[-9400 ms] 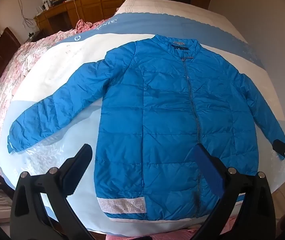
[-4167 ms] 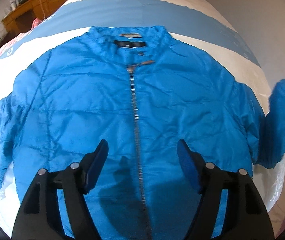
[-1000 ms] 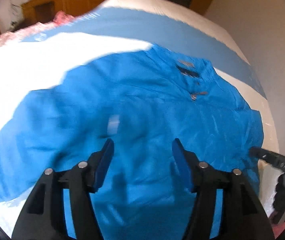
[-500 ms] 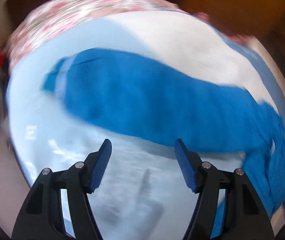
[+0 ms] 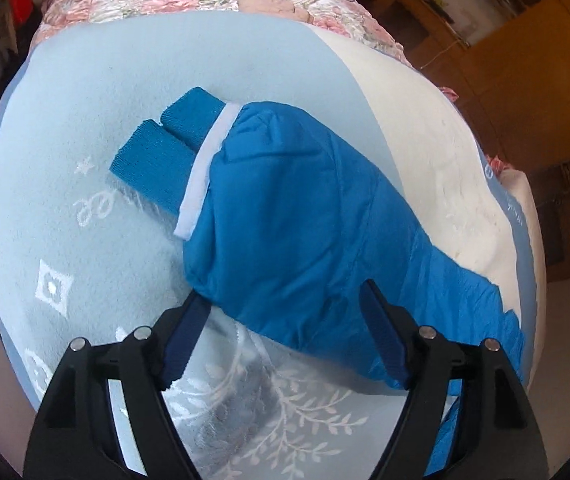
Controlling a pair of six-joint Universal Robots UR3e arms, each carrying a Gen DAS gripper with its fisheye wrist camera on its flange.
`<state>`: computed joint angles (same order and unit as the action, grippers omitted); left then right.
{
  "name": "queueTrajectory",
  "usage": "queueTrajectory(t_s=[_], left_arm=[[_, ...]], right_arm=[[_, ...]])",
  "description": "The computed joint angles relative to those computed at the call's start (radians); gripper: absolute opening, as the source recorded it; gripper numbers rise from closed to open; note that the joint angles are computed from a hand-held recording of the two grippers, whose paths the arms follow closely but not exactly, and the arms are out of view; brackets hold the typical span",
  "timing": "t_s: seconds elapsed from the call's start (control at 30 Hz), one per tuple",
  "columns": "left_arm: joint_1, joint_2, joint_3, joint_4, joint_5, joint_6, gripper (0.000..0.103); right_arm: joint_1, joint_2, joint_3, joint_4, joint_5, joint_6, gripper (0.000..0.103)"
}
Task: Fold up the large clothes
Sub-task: 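Grasp the other sleeve cuff with the left gripper and lift it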
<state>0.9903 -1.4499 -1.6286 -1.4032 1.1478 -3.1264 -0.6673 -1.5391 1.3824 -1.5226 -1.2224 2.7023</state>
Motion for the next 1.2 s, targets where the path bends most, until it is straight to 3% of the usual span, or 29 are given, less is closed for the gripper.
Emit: queueTrajectory(t_s=[0.1,0.27,0.4,0.43,0.47,0.5,0.57,0.67,0.93,1.1,1.2], left_arm=[[-0.001,0.015,0.008,-0.008,0.02,-0.006,0.067],[0.076,0.045,-0.034,-0.015,-0.017,-0.004,0.066],[0.061,0.008,-0.025,0.033,-0.014,-0.049,0.066],[0.052,0.008,-0.028,0.06,-0.004,-0.059,0.062],[0.044,0.002,-0.021,0.082,0.005,-0.062,0.044],[0.037,-0.009,-0.007,0.09,0.005,-0.066,0.034],[0.055,-0.017,0.001,0.08,-0.036,-0.065,0.023],[0.043,-0.016,0.004,0.105,-0.04,-0.062,0.015],[-0.001,-0.024,-0.04,0.173,0.025,-0.092,0.011],[-0.033,0.051,0.013,0.164,-0.043,-0.069,0.008],[-0.125,0.086,0.1,0.173,-0.065,-0.048,0.007]], right_arm=[[0.003,0.004,0.01,-0.011,-0.011,0.004,0.055],[-0.005,0.003,0.018,-0.015,-0.009,0.0,0.055],[0.006,0.015,0.012,-0.021,-0.017,0.005,0.055],[0.009,0.016,0.012,-0.022,-0.017,0.004,0.055],[0.012,0.016,0.013,-0.024,-0.019,0.003,0.055],[0.014,0.015,0.015,-0.028,-0.021,0.002,0.055],[0.016,0.013,0.02,-0.032,-0.023,0.001,0.055],[0.011,0.012,0.027,-0.036,-0.019,0.006,0.055],[0.006,0.047,0.082,-0.086,-0.02,0.028,0.055],[-0.023,0.042,0.047,-0.024,0.022,0.012,0.055],[-0.081,0.0,0.021,0.049,0.085,-0.03,0.055]])
